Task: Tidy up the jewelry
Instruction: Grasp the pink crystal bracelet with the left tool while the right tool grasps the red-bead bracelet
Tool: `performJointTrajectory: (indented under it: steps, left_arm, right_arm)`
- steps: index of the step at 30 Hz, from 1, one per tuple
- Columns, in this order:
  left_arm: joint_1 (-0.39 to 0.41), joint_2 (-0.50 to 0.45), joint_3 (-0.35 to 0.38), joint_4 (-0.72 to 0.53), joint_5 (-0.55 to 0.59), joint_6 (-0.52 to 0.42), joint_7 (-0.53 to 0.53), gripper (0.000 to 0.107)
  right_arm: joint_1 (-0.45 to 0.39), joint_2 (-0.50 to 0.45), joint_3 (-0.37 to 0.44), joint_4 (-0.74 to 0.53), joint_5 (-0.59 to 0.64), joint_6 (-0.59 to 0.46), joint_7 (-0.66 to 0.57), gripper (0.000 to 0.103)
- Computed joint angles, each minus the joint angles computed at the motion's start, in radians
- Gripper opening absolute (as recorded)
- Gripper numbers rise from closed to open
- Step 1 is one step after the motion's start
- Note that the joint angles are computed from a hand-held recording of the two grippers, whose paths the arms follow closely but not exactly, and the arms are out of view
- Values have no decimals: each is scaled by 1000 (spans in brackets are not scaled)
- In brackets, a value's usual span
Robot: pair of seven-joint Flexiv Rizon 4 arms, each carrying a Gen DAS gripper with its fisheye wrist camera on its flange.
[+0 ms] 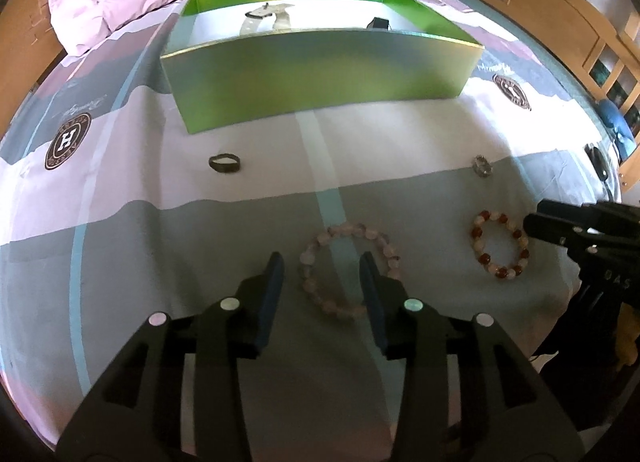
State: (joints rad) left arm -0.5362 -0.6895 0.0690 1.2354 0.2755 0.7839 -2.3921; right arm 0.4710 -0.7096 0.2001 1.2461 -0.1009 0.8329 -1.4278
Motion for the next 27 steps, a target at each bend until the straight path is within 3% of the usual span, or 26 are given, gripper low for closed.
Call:
performJointTrajectory:
  steps: [5,11,19,27]
  left_arm:
    - [-9,-12,9,-20,13,-26,-14,40]
    - [-11,-26,3,-43,19,-44,-4,50]
    - [-13,-33,5,-53,19,-50,-5,54]
    - [-19,-42,8,-68,25,-64,-3,60]
  right_arm:
    - [13,-5,-8,6,-17,10,1,31]
    - [23,-11,-14,13,-37,16,1,31]
    - [26,-18,-14,15,-48,13,-1,31]
    - [33,-23,-16,18,-57,26,-12,39]
